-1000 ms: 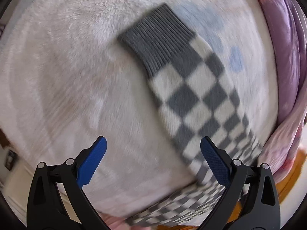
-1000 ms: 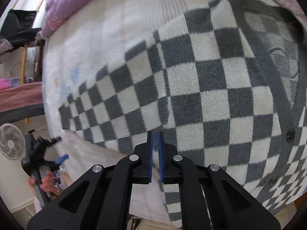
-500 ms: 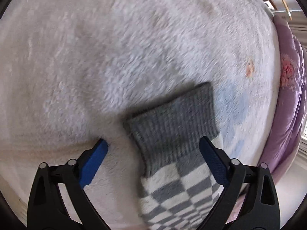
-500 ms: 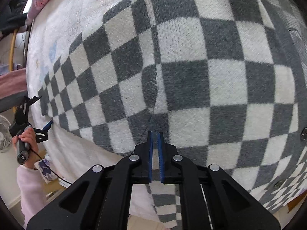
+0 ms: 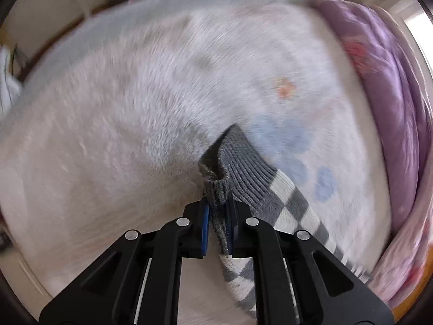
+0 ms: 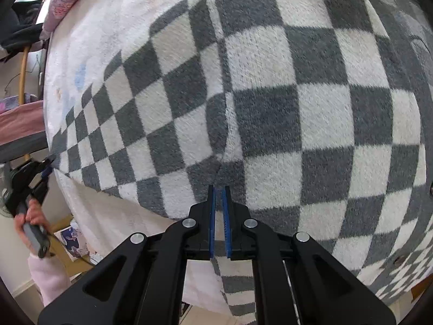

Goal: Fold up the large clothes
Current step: 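Lift the cuff with the left gripper and fold the sleeve across the cardigan body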

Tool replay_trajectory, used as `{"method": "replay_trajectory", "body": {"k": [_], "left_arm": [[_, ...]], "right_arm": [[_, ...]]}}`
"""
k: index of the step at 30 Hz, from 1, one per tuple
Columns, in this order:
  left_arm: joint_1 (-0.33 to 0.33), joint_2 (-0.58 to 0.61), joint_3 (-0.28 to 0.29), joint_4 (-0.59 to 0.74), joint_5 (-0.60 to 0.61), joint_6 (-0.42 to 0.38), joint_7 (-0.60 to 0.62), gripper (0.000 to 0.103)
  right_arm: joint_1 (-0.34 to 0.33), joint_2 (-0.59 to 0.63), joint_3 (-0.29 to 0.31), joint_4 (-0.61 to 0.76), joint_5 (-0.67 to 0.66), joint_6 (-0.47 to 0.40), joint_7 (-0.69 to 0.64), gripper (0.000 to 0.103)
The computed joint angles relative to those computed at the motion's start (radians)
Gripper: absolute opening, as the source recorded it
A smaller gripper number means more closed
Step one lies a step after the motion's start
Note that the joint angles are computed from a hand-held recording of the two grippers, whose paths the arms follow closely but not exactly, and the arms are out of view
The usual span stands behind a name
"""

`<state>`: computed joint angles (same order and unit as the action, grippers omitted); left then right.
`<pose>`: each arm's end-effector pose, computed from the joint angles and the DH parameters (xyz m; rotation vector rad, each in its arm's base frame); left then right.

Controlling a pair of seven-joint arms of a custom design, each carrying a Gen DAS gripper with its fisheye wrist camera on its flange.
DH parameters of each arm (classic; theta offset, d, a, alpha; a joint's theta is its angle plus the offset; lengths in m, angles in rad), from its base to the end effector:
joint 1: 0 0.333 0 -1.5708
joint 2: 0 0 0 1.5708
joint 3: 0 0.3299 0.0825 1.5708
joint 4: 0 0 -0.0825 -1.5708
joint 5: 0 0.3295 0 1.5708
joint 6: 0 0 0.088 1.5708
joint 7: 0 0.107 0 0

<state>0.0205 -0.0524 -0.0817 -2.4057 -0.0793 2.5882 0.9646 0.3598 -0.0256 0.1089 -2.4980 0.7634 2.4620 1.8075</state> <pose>0.4666 -0.0274 0.4093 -2.7111 1.4177 -0.3548 0.3838 0.1934 0.3495 -1.6250 2.3873 0.6289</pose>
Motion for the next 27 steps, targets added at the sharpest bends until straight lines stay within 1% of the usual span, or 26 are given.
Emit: {"method": "replay_trajectory", "body": {"k": [1,2,3,4,6,7,8,9,11,12,13,16,17,18,20,22,23,26,27], "left_arm": [[-0.007,-0.03,-0.015,0.004,0.055,-0.016,-0.03,0.009],[-0.013,-0.064,-0.028,0.006,0.118,-0.019,-0.055,0.009],[-0.031,-0.099,-0.063,0.017,0.179,-0.047,-0.125,0.009],[-0.045,-0.136,-0.081,0.012,0.225,-0.064,-0.159,0.009],[-0.071,-0.181,-0.11,0.033,0.304,-0.109,-0.203,0.009],[-0.085,-0.183,-0.119,0.062,0.329,-0.138,-0.211,0.009],[-0.103,-0.18,-0.139,0.103,0.354,-0.192,-0.23,0.009],[-0.121,-0.179,-0.153,0.142,0.377,-0.248,-0.234,0.009],[-0.153,-0.183,-0.166,0.184,0.404,-0.286,-0.257,0.009],[-0.167,-0.172,-0.171,0.207,0.42,-0.296,-0.26,0.009],[-0.184,-0.169,-0.184,0.234,0.441,-0.327,-0.262,0.009],[-0.241,-0.143,-0.249,0.33,0.545,-0.434,-0.324,0.009],[-0.263,-0.121,-0.266,0.37,0.573,-0.467,-0.339,0.009],[-0.285,-0.102,-0.275,0.401,0.586,-0.491,-0.349,0.009],[-0.333,-0.065,-0.282,0.46,0.572,-0.508,-0.346,0.009],[-0.382,-0.014,-0.296,0.535,0.568,-0.527,-0.356,0.01],[-0.412,0.029,-0.312,0.598,0.595,-0.572,-0.364,0.01],[-0.499,0.123,-0.326,0.726,0.655,-0.639,-0.392,0.01],[-0.536,0.164,-0.332,0.788,0.675,-0.674,-0.396,0.01]], "right_arm": [[-0.001,0.025,0.001,0.016,-0.059,-0.011,0.035,0.005],[-0.003,0.041,0.0,0.021,-0.051,-0.009,0.023,0.005],[-0.002,0.059,0.002,0.02,-0.014,0.011,-0.006,0.005],[0.0,0.086,0.005,0.021,0.006,0.03,-0.024,0.005],[0.0,0.131,0.011,0.023,0.04,0.06,-0.042,0.002],[-0.004,0.147,0.015,0.019,0.096,0.079,-0.053,0.001],[-0.007,0.155,0.017,0.016,0.132,0.088,-0.056,0.0],[-0.008,0.159,0.019,0.017,0.143,0.092,-0.055,0.0],[-0.001,0.164,0.021,0.023,0.102,0.098,-0.058,0.0],[0.002,0.166,0.023,0.025,0.095,0.102,-0.061,0.0],[-0.001,0.168,0.026,0.022,0.118,0.106,-0.074,0.0],[-0.014,0.173,0.03,0.018,0.191,0.099,-0.13,0.0],[-0.018,0.172,0.027,0.016,0.198,0.092,-0.144,0.0],[-0.018,0.173,0.027,0.017,0.202,0.091,-0.149,0.0],[-0.021,0.174,0.025,0.013,0.221,0.09,-0.166,0.0],[-0.027,0.173,0.028,0.002,0.273,0.093,-0.21,0.0],[-0.041,0.168,0.019,-0.01,0.297,0.085,-0.249,0.0],[-0.056,0.161,0.016,-0.034,0.407,0.07,-0.347,0.0],[-0.06,0.158,0.014,-0.041,0.44,0.063,-0.376,0.0]]}}
